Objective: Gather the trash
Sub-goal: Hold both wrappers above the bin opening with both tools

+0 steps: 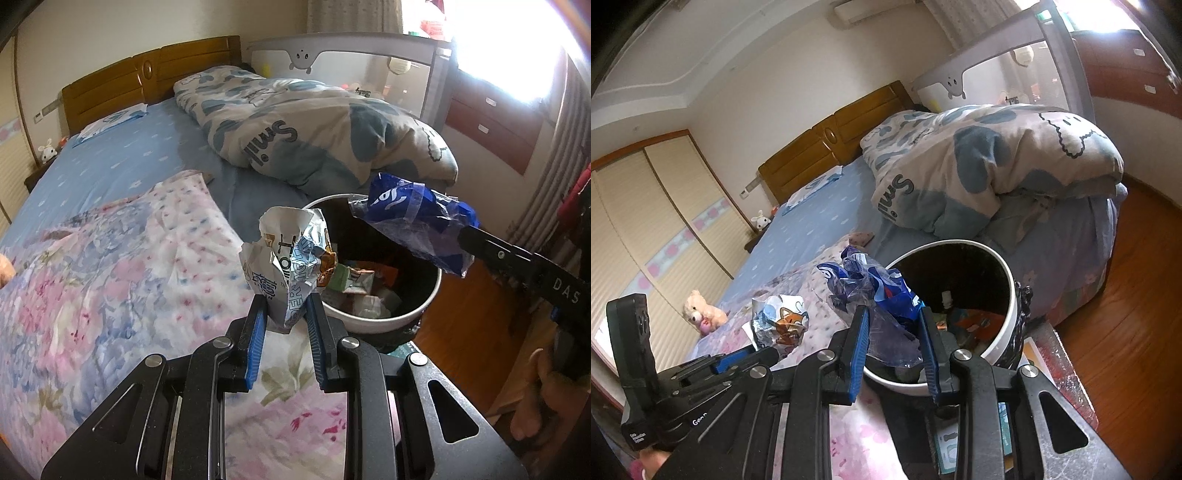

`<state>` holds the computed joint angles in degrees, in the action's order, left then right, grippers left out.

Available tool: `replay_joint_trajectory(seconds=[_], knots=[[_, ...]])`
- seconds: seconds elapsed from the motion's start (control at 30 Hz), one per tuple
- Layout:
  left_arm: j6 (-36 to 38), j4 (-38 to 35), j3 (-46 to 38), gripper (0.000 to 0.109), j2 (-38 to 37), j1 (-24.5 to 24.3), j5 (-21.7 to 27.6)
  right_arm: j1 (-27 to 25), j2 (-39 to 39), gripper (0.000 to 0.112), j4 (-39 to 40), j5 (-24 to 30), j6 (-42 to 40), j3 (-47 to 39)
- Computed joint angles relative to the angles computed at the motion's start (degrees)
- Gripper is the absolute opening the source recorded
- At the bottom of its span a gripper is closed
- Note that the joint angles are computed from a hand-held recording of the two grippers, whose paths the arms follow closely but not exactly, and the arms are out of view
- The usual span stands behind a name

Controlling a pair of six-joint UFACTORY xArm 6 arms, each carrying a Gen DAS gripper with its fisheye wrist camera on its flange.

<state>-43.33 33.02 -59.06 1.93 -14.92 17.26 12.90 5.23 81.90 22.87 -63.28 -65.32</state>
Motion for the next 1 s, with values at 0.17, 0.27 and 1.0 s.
replay_joint_trajectory(seconds=[0.17, 0.27, 1.0], knots=[[0.75, -0.6, -1.68, 0.021, 1.39, -0.49, 0.46, -0.26, 0.64, 0.027, -0.73, -0.03, 0.25, -0.63], [0.99, -0.75, -2.52, 0.021, 2.12, -0.66, 0.74, -0.49, 1.05, 0.027, -1.27, -0.01, 0.84, -0.96], [4.06, -2.92, -8.49, 0.021, 7.28, -2.03, 2.94, -1.45, 3.8, 0.027, -5.04, -0.14, 4.17, -3.56]])
